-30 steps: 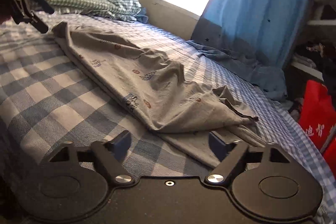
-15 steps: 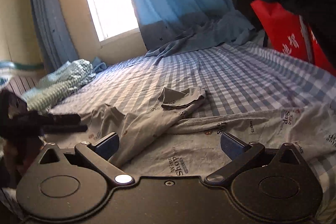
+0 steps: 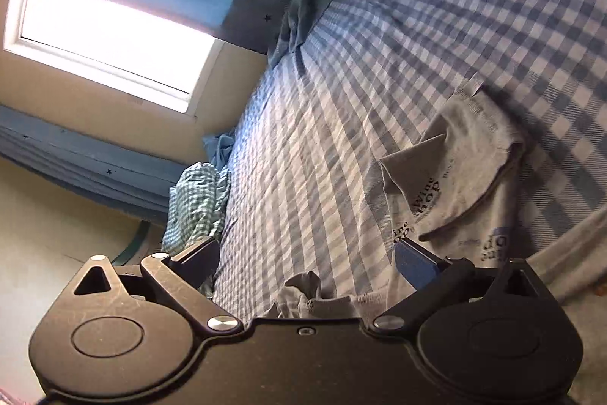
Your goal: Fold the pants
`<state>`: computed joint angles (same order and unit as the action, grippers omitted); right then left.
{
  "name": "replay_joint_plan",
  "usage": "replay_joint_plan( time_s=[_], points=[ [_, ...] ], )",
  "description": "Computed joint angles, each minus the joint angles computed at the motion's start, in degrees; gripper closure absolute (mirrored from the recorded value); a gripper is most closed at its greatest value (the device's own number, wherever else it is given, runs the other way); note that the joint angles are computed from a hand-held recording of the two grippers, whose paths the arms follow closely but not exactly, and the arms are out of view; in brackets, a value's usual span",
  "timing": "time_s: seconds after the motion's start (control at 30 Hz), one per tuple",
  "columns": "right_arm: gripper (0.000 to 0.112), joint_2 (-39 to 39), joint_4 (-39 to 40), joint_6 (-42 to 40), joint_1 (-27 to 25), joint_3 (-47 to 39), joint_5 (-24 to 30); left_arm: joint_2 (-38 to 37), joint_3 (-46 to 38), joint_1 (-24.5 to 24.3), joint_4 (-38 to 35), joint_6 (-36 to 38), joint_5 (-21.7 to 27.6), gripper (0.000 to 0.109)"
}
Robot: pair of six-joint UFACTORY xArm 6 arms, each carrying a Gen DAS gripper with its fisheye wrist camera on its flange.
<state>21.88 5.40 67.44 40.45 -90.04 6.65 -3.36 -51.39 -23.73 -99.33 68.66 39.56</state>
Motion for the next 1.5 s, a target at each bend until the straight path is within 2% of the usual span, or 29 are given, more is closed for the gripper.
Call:
replay_joint_plan(
  time_s=[0.1,0.2,0.27,0.37,0.47,0.57,0.63,0.67,0.73,0.83,1.0,1.17,1.23,1.33,1.4,1.5],
  points=[
    [0.019,7.58,-3.28,6.45,-0.33,-10.76,6.33,-0.36,0.23,-1.05,-0.43,1.58,-2.09,0.096],
    [0.020,13.62,-13.05,17.92,-0.67,-19.86,12.58,-0.76,0.35,-2.14,0.41,2.63,-3.63,0.097],
    [0.021,17.73,-18.79,24.12,-1.02,-26.88,18.77,-0.93,0.25,-3.15,0.66,3.68,-5.39,0.097],
    [0.024,22.85,-25.02,29.16,-1.02,-36.94,29.59,-1.07,0.01,-4.32,1.49,3.33,-7.85,0.104],
    [0.029,25.56,-29.50,32.86,-1.14,-42.98,36.83,-0.98,-0.08,-4.47,1.56,2.40,-8.47,0.108],
    [0.043,25.86,-31.52,36.22,-1.53,-44.08,38.91,-0.78,-0.07,-4.18,0.76,2.36,-8.10,0.108],
    [0.061,27.20,-32.87,36.07,-1.38,-47.36,42.93,-1.00,0.44,-3.87,0.35,2.83,-7.72,0.108],
    [0.065,27.51,-33.29,35.96,-1.36,-48.20,44.26,-1.23,0.75,-3.56,0.34,3.09,-7.43,0.108],
    [0.092,27.56,-33.93,36.18,-1.44,-48.63,45.97,-1.27,0.80,-3.64,0.28,3.56,-7.59,0.109],
    [0.107,23.19,-36.07,36.54,-2.02,-40.94,42.14,-1.99,1.27,-4.11,0.57,4.33,-8.52,0.109],
    [0.109,12.79,-41.24,32.22,-3.07,-27.09,34.81,-3.42,0.97,-6.81,2.23,4.80,-13.71,0.109],
    [0.109,-4.69,-55.35,27.55,-3.83,-8.13,27.07,-7.77,1.31,-11.74,9.51,5.64,-22.53,0.109],
    [0.109,-12.89,-62.97,27.47,-2.86,-0.05,28.33,-9.39,1.96,-14.63,13.69,7.29,-26.09,0.109],
    [0.109,-25.88,-73.66,31.61,0.29,14.32,32.91,-10.81,4.16,-19.05,24.32,4.85,-30.65,0.109],
    [0.109,-33.67,-77.19,36.40,3.47,24.15,37.81,-11.12,6.08,-21.07,32.83,0.34,-32.22,0.109],
    [0.109,-42.07,-76.68,43.82,7.47,37.18,43.91,-11.15,8.84,-22.23,46.75,-9.85,-31.73,0.109]
  ],
)
